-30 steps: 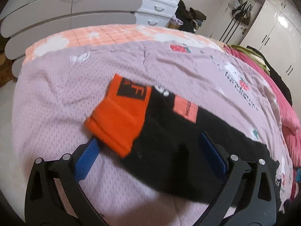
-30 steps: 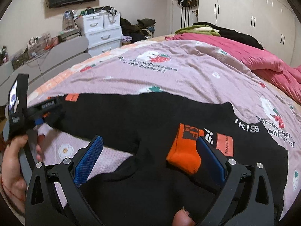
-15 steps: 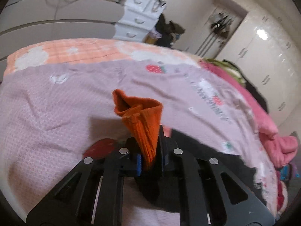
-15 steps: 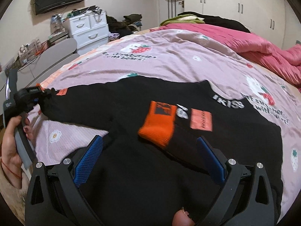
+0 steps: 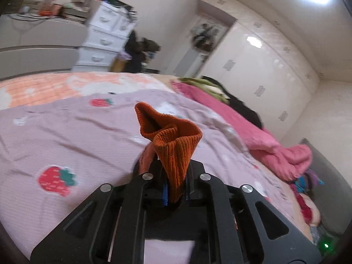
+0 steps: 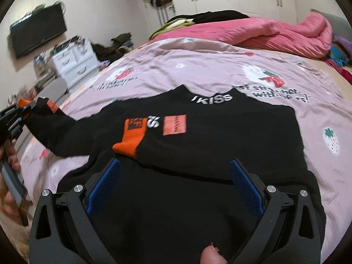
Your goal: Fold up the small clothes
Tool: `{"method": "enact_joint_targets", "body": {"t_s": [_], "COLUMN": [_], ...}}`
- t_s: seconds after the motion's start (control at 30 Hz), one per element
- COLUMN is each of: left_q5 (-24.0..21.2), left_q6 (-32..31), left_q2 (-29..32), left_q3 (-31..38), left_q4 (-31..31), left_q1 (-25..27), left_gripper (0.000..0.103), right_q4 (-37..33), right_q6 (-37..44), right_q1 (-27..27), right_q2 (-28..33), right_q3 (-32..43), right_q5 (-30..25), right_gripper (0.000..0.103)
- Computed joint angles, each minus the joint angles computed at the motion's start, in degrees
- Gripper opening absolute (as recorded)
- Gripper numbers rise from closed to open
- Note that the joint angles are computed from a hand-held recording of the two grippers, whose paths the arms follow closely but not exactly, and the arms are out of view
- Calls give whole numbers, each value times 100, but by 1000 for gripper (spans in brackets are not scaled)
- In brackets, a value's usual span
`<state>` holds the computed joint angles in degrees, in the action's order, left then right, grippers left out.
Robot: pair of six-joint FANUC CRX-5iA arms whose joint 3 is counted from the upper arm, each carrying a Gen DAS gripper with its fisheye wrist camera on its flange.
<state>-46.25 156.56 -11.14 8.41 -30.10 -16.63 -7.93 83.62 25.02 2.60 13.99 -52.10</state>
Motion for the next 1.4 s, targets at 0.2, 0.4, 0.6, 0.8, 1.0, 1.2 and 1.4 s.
{"method": "enact_joint_targets", "body": {"t_s": [0.2,0.4,0.6,0.8,1.0,1.2,1.4], "left_q5": [722,1841,2209,2280,1969,1314,680], "left_q6": [-1000,-2742,-4400,-5593,-6312,-6331,-6382], "left_q2": [285,484,924,1297,1754,2183,2533], "left_q3": [41,-492,-701,-791,-635,-166,230], "left_q4": [1032,3121,4842,5977,6636,6418,6298], "left_q1": [113,393,229,6,-185,-307,-355], "left_gripper": [3,3,3,3,3,4,17], "right_q4": [-173,-156,-69,-54,19,52,8], "right_q6": [-95,-247,-494,-823,-1138,-1275,-1317], "right_q1": [-207,-312,-477,-761,-993,-1116,-1157], "right_q2": [-34,-68,-45,-13,-6,49,146], "right_q3": [55,51,77,117,100,110,154], "right_q5": [69,98,135,168,236,191,75], "right_gripper": [98,98,98,98,98,99,99]}}
